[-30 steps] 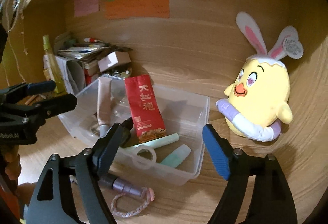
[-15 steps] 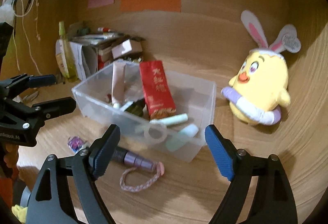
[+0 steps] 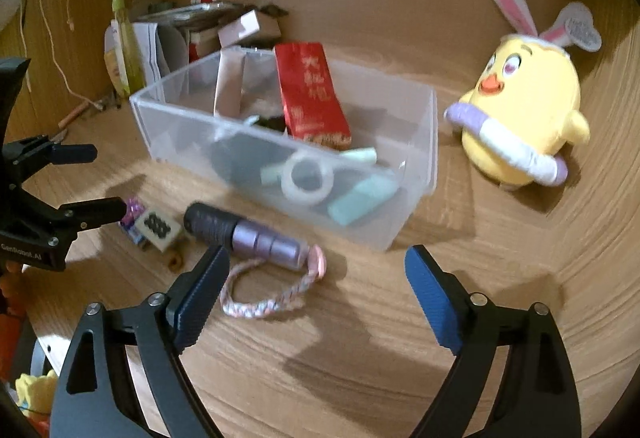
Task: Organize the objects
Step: 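Withdraw both open tools from the box toward the remaining items, then grasp the pink flower clip with the left tool while the right tool grasps the bead bracelet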
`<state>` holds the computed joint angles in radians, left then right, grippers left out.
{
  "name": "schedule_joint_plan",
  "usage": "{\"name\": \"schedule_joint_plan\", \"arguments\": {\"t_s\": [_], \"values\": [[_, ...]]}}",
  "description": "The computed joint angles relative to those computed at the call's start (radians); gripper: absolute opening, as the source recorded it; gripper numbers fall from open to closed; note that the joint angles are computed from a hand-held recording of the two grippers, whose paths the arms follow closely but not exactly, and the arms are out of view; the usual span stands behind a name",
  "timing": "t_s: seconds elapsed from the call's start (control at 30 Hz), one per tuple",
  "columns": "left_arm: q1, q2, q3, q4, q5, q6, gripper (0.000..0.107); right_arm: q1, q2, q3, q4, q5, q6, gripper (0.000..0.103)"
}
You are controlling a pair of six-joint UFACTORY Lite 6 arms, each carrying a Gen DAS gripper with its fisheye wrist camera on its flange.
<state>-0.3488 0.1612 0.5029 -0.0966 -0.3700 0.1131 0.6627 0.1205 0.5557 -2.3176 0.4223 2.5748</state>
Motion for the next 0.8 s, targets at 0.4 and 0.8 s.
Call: {"name": "schedule_joint_plan", "arguments": {"t_s": [0.4, 0.8], "values": [[0.035, 0.064, 0.040, 0.269, 0.022, -0.211, 0.060, -0.043, 0.090, 0.039, -0.061, -0.028, 0.050, 0.068], [0.111, 0.083, 0.058, 0.709, -0.014, -0.582, 0.021, -0.110, 0.153, 0.101, -0.314, -0.122, 0.255, 0.012]]}}
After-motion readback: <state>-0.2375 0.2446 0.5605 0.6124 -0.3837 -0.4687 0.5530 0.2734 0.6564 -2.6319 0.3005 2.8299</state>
